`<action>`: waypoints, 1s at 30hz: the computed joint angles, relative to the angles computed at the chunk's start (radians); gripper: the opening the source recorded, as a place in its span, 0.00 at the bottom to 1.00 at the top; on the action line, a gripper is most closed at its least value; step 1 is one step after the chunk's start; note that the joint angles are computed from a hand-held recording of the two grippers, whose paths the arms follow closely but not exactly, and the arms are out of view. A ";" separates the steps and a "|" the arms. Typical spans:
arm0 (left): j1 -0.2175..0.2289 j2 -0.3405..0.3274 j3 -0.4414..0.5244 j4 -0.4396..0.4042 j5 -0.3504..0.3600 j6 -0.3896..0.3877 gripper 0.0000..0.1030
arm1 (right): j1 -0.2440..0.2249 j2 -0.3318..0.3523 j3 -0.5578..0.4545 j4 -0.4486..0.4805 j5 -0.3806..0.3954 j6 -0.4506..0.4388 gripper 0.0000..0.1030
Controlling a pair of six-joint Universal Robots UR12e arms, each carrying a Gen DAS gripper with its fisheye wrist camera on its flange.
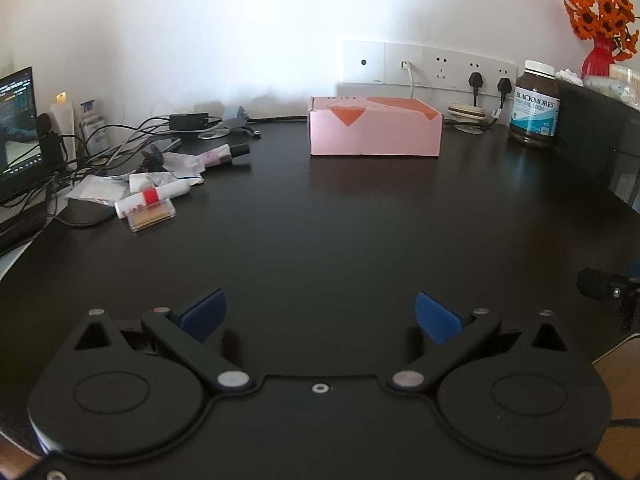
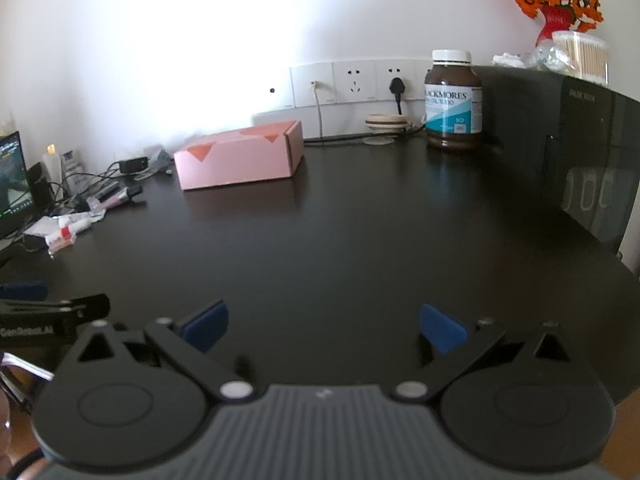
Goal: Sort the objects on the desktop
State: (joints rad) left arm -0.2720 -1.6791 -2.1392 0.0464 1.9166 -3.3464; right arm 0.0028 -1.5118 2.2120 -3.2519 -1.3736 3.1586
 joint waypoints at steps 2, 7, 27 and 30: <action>-0.001 0.000 -0.002 0.000 0.008 0.001 1.00 | 0.002 -0.001 0.004 -0.013 -0.002 -0.006 0.99; 0.003 0.003 -0.007 -0.010 0.001 -0.005 1.00 | 0.018 0.002 0.009 -0.038 -0.023 -0.034 0.99; 0.017 0.002 -0.028 0.043 -0.025 0.011 1.00 | 0.039 0.022 0.005 -0.043 -0.092 -0.059 0.99; 0.016 0.000 -0.030 0.053 -0.021 0.011 1.00 | 0.048 0.028 0.004 -0.056 -0.103 -0.064 0.99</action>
State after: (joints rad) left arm -0.2558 -1.6796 -2.1695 0.0999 1.8954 -3.3352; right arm 0.0507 -1.4837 2.2162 -3.3077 -1.4762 3.0946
